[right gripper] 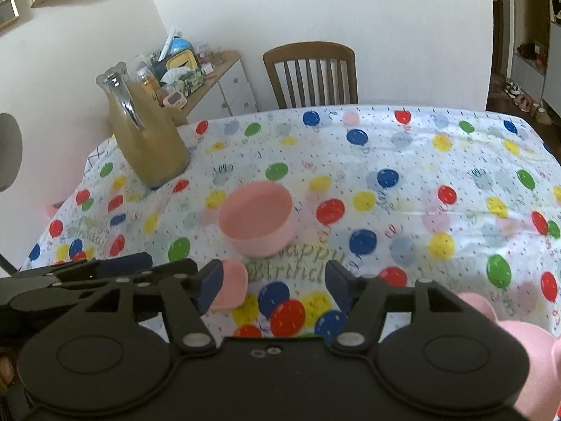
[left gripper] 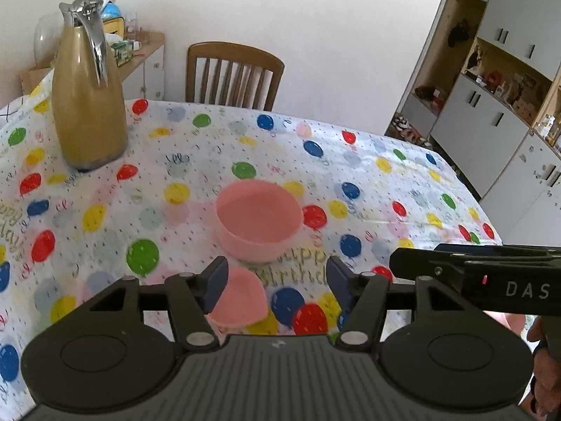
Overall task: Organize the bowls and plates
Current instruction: 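Move the left gripper to the pink bowl rim, then close the left gripper on the pink bowl rim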
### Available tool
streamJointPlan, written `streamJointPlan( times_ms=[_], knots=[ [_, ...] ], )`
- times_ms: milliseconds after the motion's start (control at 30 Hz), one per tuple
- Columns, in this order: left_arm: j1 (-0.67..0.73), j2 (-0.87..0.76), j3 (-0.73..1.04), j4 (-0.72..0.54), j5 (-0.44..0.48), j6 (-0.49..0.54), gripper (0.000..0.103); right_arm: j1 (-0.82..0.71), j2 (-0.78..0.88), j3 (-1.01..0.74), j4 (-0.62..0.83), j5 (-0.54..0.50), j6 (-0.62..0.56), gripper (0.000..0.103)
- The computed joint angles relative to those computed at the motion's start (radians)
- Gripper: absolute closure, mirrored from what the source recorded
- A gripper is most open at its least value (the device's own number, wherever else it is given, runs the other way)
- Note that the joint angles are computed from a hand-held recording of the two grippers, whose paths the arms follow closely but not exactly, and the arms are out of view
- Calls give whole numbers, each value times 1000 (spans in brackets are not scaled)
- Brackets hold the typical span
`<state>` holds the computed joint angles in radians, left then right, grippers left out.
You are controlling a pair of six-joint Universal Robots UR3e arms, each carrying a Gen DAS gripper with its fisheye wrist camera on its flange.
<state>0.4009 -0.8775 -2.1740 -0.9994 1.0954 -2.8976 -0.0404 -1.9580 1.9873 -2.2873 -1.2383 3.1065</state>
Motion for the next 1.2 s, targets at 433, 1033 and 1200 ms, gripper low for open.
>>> streamJointPlan(
  times_ms=[433, 1033, 1200],
  knots=[
    [14, -311, 90, 227, 24, 14, 24, 127, 302, -145, -228, -129, 135, 4],
    [-104, -837, 373, 303, 162, -121, 23, 129, 736, -492, -83, -153, 240, 18],
    [-123, -898, 404, 325, 183, -139, 23, 136, 797, -547, -48, -152, 226, 34]
  ],
)
